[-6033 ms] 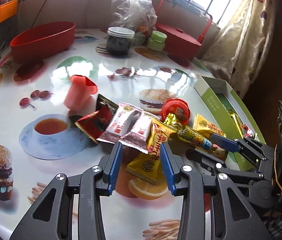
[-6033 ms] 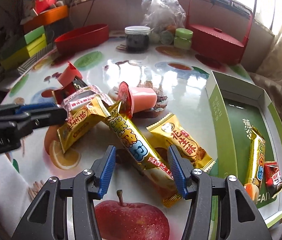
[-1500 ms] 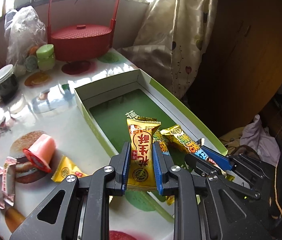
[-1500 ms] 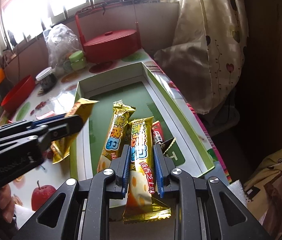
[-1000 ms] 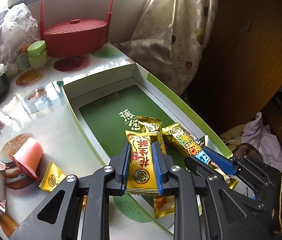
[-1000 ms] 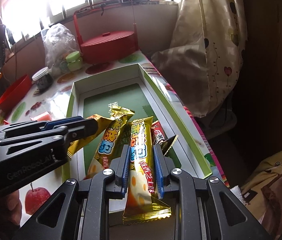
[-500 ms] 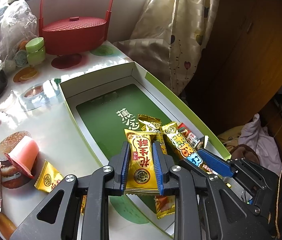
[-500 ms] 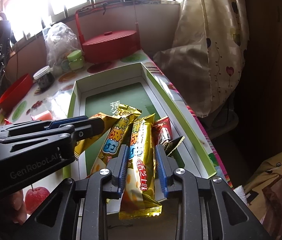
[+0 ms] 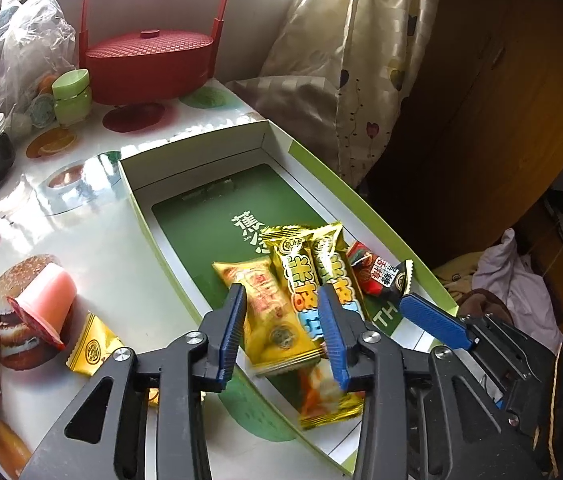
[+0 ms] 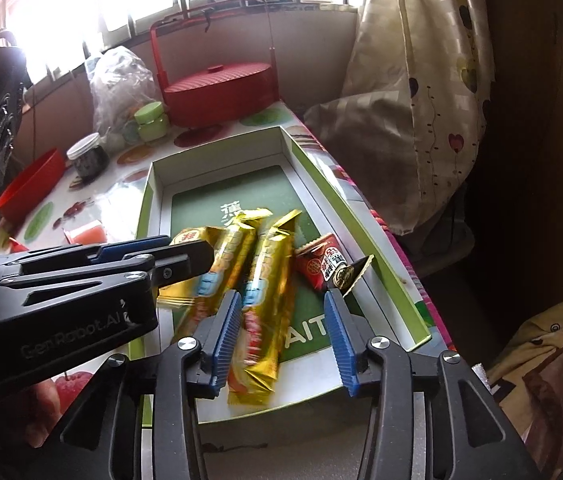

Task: Organize snacks
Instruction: 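Open the left tool over the box while the right tool releases its yellow bar, then move both open tools back toward the snacks on the table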

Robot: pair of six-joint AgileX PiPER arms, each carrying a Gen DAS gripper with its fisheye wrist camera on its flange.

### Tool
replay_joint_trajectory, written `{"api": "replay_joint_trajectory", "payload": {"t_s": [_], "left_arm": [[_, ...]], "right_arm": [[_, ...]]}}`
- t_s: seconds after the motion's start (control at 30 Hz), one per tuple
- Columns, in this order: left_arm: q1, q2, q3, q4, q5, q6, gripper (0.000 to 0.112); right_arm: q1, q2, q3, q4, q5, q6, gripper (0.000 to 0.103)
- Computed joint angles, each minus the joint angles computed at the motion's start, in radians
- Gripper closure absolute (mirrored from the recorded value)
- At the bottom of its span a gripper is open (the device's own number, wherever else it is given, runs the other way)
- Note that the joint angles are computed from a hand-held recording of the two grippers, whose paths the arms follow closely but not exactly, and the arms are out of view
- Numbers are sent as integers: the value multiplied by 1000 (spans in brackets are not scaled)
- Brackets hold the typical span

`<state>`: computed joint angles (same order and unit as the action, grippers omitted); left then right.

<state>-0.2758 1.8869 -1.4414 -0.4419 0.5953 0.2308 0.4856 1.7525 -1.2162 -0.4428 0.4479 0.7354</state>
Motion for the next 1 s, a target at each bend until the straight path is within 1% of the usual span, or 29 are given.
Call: {"api": "replay_joint_trajectory", "payload": {"t_s": [0.2,0.5,0.57,0.7,1.0], "left_arm": [[3,-20,18,5,-3,-7,73],[2,-82,68,26,-31,-10,72],[-3,-109,92,48,-51,-14,72],[9,-151,130,30,-63,2,72],[48,-264,240,55,-100,-15,72]], "right_arm": [[5,-7,6,-12,3,14,57],[26,-39,26,-72,16,96,52],[31,-48,31,-81,17,107,52],[46,-62,38,-104,20,138,52],[92,-95,39,-145,30,183,51]]}}
